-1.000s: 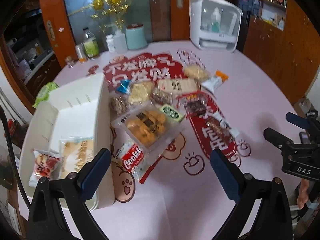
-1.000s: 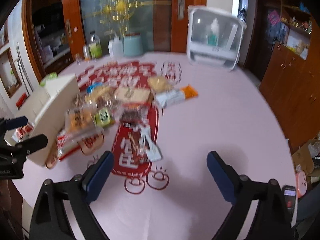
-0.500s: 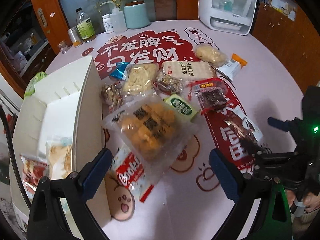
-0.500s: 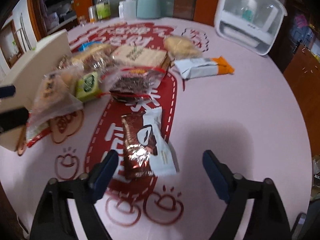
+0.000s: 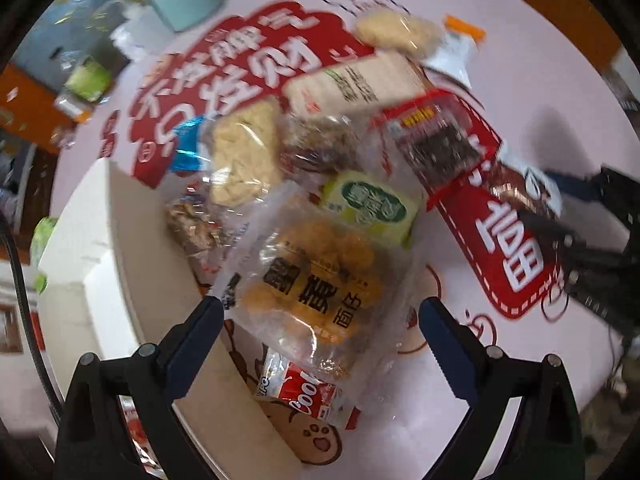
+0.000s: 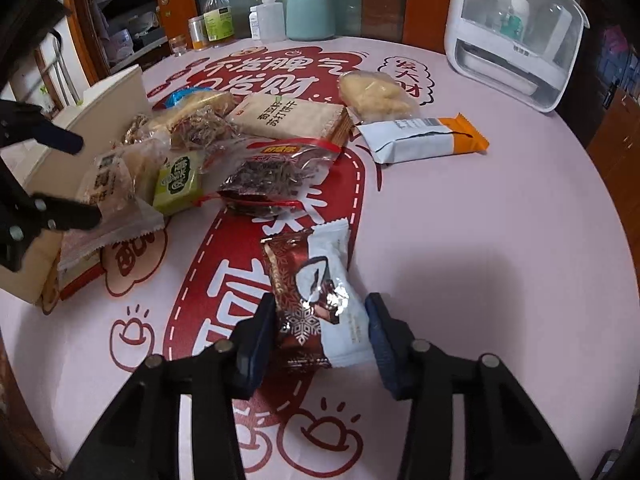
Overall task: Organize snacks
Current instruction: 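Grasp the brown-and-white chocolate bar with the right gripper while the left grasps the cookie bag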
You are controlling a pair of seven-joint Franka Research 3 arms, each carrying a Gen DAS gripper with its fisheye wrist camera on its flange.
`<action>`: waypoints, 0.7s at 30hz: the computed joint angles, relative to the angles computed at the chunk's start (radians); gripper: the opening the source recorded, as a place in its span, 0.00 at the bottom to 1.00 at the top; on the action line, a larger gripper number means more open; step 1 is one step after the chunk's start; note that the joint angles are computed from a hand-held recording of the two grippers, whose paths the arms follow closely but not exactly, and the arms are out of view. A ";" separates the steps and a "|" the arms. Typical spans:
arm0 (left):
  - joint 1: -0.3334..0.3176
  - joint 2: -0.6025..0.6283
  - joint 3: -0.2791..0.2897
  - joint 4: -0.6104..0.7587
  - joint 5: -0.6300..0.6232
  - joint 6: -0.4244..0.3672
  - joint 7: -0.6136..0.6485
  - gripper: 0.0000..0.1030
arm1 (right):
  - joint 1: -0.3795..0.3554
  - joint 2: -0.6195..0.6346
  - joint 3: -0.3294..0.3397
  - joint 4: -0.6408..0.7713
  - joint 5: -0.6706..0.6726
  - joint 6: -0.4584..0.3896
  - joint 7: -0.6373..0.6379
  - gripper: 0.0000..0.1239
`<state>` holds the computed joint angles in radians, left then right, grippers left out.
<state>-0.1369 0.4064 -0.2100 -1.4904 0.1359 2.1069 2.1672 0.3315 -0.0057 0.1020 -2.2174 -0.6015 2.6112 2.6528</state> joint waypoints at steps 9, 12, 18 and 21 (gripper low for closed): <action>-0.057 0.083 0.025 0.061 0.146 -0.070 0.041 0.96 | -0.005 -0.008 0.001 -0.016 -0.026 0.025 0.020 0.36; -0.064 0.091 0.028 0.061 0.165 -0.047 0.019 0.97 | -0.008 -0.010 0.001 -0.021 -0.024 0.032 0.021 0.36; -0.072 0.086 0.036 0.038 0.191 0.019 -0.062 0.88 | -0.008 -0.014 0.003 -0.025 -0.021 0.031 0.036 0.35; -0.074 0.047 0.042 -0.026 0.221 0.091 -0.110 0.75 | -0.010 -0.021 0.006 -0.032 -0.006 0.035 0.043 0.35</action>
<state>-0.2113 0.4530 -0.1684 -1.5163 0.3573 2.1978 2.0575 0.3214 -0.0266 0.1081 -2.2498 -0.6074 2.6464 2.6963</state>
